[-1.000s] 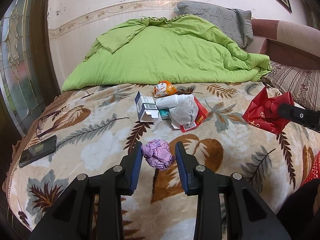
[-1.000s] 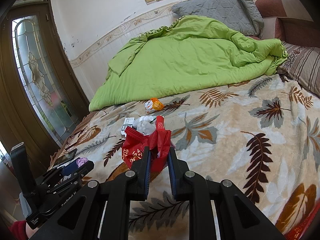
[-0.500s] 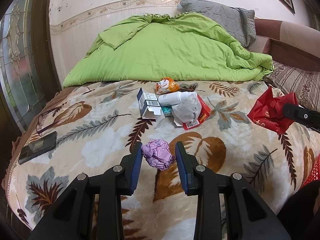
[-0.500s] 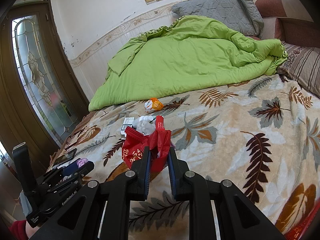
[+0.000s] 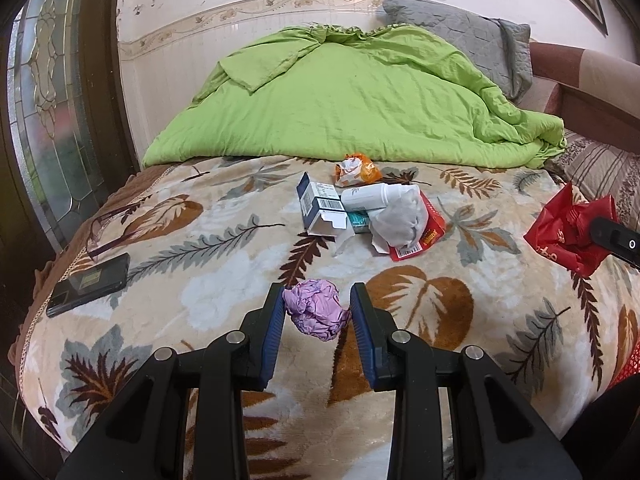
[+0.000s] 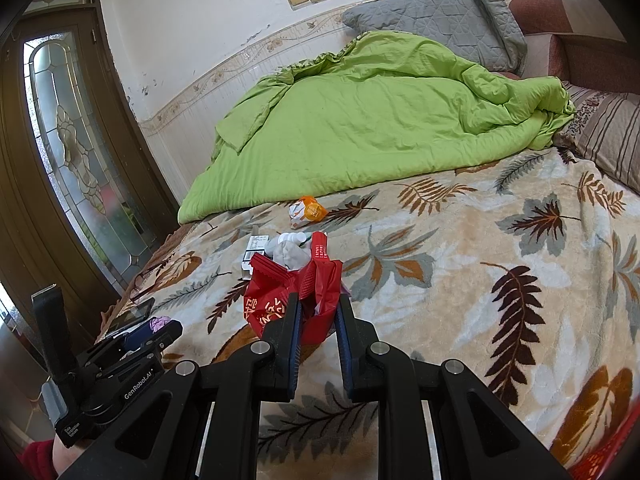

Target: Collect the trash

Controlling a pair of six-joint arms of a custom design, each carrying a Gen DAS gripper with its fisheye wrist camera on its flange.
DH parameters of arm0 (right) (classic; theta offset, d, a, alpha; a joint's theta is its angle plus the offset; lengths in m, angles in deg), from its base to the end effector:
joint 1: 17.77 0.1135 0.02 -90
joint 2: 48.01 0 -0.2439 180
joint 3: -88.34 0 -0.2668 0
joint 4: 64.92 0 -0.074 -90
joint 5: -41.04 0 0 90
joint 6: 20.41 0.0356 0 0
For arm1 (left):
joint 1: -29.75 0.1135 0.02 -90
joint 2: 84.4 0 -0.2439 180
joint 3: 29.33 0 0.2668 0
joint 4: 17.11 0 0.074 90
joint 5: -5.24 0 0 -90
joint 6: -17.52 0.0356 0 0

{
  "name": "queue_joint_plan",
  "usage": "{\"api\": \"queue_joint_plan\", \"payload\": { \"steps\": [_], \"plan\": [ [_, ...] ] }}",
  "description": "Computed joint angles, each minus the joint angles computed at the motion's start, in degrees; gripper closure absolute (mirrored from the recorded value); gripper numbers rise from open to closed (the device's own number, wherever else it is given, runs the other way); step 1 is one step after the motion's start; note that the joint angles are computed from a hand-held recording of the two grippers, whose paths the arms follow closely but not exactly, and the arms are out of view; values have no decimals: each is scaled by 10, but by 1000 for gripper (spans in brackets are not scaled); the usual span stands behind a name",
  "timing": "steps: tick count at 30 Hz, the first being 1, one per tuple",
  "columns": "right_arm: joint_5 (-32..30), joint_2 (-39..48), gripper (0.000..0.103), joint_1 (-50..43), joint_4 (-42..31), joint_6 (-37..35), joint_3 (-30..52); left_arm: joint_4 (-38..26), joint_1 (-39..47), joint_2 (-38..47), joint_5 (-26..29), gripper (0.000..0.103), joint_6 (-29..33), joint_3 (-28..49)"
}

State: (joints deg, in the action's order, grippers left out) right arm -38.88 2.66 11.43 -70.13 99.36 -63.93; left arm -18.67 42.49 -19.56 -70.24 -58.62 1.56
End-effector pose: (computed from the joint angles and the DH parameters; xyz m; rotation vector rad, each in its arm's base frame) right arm 0.1840 0.0957 0.1467 0.1204 2.0817 0.4541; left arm 0.2223 0.0411 0.1223 0.1630 2.1618 -0.0119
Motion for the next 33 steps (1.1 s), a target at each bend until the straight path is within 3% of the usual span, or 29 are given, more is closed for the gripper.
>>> {"api": "queue_joint_plan", "payload": {
  "steps": [33],
  "plan": [
    [-2,-5,86,-2,-2,-1,-2,-1,0,-13,-8,71,3,-2]
  ]
}}
